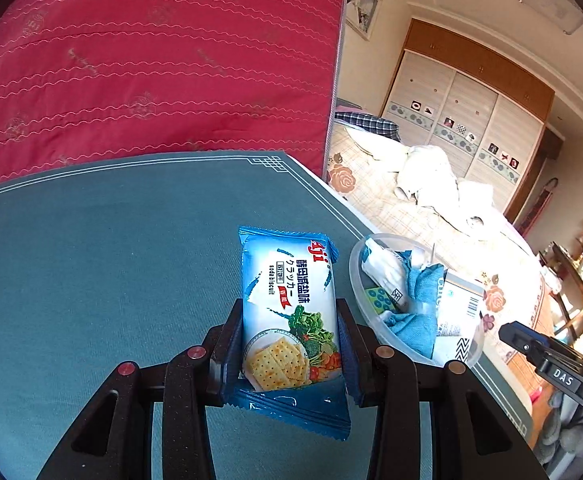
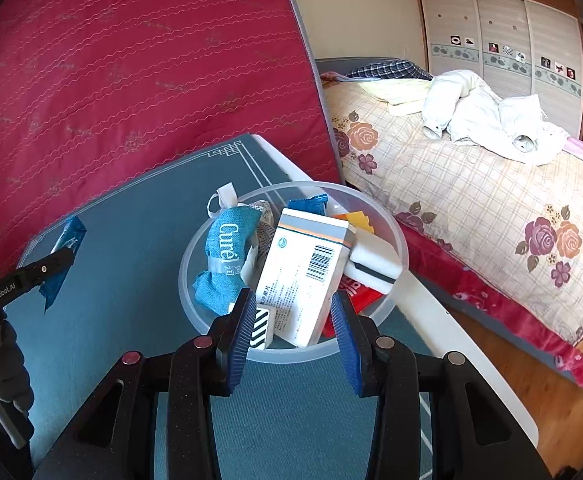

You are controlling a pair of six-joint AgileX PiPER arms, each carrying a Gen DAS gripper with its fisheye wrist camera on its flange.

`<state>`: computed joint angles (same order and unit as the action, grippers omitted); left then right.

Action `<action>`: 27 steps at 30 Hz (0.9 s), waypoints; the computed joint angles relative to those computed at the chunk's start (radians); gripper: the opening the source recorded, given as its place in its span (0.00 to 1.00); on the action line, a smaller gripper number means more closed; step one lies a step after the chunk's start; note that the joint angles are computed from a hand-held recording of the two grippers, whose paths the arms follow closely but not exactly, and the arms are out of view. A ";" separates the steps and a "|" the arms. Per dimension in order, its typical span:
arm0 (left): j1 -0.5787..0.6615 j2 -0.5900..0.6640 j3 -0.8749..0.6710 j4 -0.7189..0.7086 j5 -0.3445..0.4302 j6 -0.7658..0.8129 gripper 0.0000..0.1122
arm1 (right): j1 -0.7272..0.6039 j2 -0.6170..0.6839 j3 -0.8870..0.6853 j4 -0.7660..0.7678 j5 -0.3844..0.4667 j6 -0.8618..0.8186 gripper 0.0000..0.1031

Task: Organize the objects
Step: 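Carry the cracker packet over the bowl and open the left gripper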

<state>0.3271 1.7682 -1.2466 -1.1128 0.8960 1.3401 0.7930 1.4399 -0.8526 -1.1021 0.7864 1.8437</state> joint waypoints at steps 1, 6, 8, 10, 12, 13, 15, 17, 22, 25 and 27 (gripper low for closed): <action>-0.008 -0.002 0.004 0.004 -0.005 -0.002 0.39 | -0.005 -0.017 0.018 -0.003 -0.004 0.005 0.40; -0.070 -0.001 0.008 0.047 -0.016 -0.074 0.39 | -0.045 -0.087 0.097 -0.015 -0.034 0.016 0.40; -0.108 0.002 0.006 0.071 -0.026 -0.113 0.39 | -0.067 -0.109 0.123 -0.023 -0.055 0.019 0.40; -0.143 0.005 0.004 0.091 -0.036 -0.145 0.39 | -0.095 -0.124 0.147 -0.032 -0.085 0.014 0.40; -0.179 0.007 0.001 0.104 -0.048 -0.178 0.39 | -0.119 -0.134 0.164 -0.038 -0.112 0.003 0.40; -0.194 0.012 -0.005 0.110 -0.048 -0.198 0.39 | -0.134 -0.140 0.175 -0.043 -0.129 -0.001 0.40; -0.226 0.028 -0.031 0.127 -0.045 -0.250 0.39 | -0.164 -0.151 0.195 -0.054 -0.161 -0.004 0.40; -0.258 0.041 -0.048 0.148 -0.061 -0.296 0.39 | -0.204 -0.165 0.220 -0.067 -0.203 -0.009 0.40; -0.330 0.090 -0.111 0.195 -0.094 -0.408 0.39 | -0.288 -0.178 0.269 -0.118 -0.303 0.005 0.40; -0.356 0.120 -0.146 0.208 -0.091 -0.459 0.39 | -0.330 -0.173 0.292 -0.165 -0.361 0.040 0.40; -0.363 0.134 -0.164 0.199 -0.086 -0.480 0.39 | -0.355 -0.167 0.306 -0.198 -0.391 0.061 0.40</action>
<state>-0.0361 1.9024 -1.4104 -0.9137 0.8102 0.8603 0.4378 1.2724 -0.5470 -1.3003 0.3951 1.9045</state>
